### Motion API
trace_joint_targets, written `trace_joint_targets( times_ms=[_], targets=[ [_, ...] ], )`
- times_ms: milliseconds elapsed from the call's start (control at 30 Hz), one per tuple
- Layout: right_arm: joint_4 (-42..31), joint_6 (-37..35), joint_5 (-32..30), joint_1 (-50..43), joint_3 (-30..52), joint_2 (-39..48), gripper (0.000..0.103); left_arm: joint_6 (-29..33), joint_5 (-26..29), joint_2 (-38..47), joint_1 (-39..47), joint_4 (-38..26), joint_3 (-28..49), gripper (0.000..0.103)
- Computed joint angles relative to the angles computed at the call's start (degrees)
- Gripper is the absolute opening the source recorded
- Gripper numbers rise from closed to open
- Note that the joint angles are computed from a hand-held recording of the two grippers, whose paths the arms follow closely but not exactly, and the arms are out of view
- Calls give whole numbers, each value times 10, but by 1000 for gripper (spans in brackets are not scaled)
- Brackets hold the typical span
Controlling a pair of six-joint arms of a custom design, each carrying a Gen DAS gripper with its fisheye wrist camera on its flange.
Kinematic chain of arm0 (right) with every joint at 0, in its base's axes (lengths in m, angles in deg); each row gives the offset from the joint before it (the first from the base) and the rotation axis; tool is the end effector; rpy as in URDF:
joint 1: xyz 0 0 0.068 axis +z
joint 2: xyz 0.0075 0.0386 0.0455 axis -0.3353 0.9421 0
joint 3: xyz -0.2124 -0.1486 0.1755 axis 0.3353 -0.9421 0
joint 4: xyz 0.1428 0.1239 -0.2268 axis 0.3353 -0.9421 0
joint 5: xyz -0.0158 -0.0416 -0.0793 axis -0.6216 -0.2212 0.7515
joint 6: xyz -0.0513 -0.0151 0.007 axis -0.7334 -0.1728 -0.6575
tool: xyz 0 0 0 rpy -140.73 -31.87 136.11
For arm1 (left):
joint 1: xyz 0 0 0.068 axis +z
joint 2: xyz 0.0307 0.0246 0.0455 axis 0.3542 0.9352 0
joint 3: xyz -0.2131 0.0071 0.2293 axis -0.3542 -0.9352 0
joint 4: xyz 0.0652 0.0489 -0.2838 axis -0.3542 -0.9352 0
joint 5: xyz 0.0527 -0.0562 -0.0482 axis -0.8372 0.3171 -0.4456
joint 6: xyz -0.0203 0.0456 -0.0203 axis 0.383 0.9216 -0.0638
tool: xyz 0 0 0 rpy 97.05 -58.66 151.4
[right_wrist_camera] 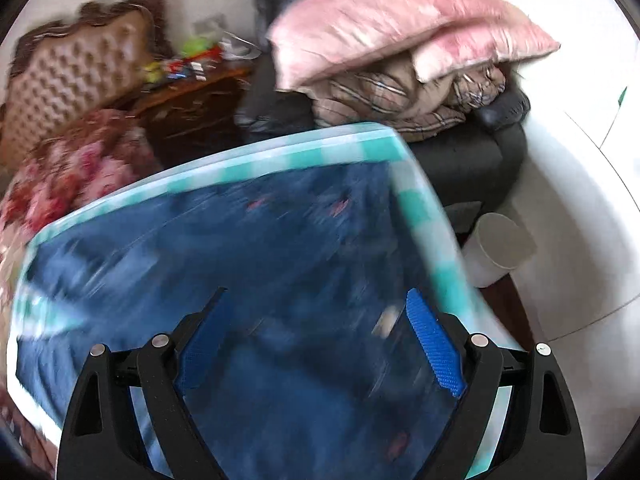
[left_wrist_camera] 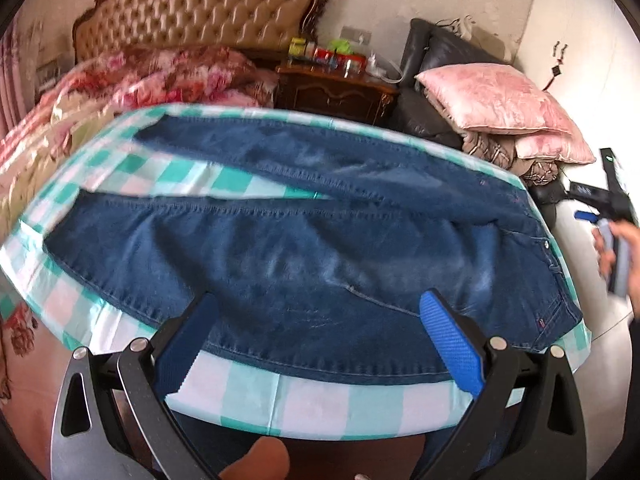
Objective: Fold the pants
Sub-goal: 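Reach the right tool to the jeans waistband and close on it, then grasp the jeans leg hem with the left tool while the right tool holds the waistband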
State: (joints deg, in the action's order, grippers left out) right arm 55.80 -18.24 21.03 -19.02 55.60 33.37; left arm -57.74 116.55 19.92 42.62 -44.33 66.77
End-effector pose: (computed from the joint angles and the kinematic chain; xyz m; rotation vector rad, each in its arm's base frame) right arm 0.2097 -0.0079 0.1599 0.7767 2.4516 -0.1676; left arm 0.1886 0.0562 0.1441 0.2959 2.4350 -0.3438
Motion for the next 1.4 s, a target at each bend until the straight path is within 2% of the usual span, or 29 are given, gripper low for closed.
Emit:
trace_joint_targets(
  times_ms=[33,100,133,267,333,433,567,633,700,833,933,1000,1067,1167,1267,1300,1333,1400],
  targets=[
    [35,-43,-20,-52,18,53,84,-1,-12,22,-2,11,4,102],
    [84,-114,-52,-132,68,165,73,-10,-28,64,-3,37,12,102],
    [97,-136,-58,-158,94,210,73,-12,-31,84,-1,41,19,102],
    [125,-183,-83,-221,187,350,71,-22,-51,140,8,65,40,102],
    [122,-193,-101,-228,217,389,69,-28,-63,164,11,72,53,102],
    [108,-207,-113,-236,263,442,61,-36,-76,195,16,80,72,102],
    [103,-215,-149,-244,290,471,30,-47,-87,215,14,85,89,102],
    [104,-230,-154,-239,294,470,11,-55,-94,225,2,90,98,102],
    [102,-246,-137,-228,292,461,4,-65,-96,235,-13,94,110,102],
    [145,-251,-145,-219,231,377,4,-87,-86,249,-42,89,144,101],
    [165,-248,-174,-211,158,252,4,-99,-80,277,-67,72,197,101],
    [152,-246,-189,-197,110,146,3,-109,-63,311,-82,44,249,101],
    [117,-239,-200,-178,67,31,3,-130,-32,359,-94,-1,317,101],
    [37,-220,-191,-130,24,-128,3,-183,76,468,-100,-108,461,101],
    [-47,-185,-172,-71,-5,-260,3,-230,169,566,-109,-188,587,100],
    [-86,-166,-163,-46,-16,-313,3,-252,205,611,-117,-213,646,96],
    [-111,-146,-142,-14,-22,-347,3,-261,222,635,-122,-225,677,89],
    [-162,-101,-103,52,-36,-408,3,-281,251,699,-140,-258,764,83]
  ],
)
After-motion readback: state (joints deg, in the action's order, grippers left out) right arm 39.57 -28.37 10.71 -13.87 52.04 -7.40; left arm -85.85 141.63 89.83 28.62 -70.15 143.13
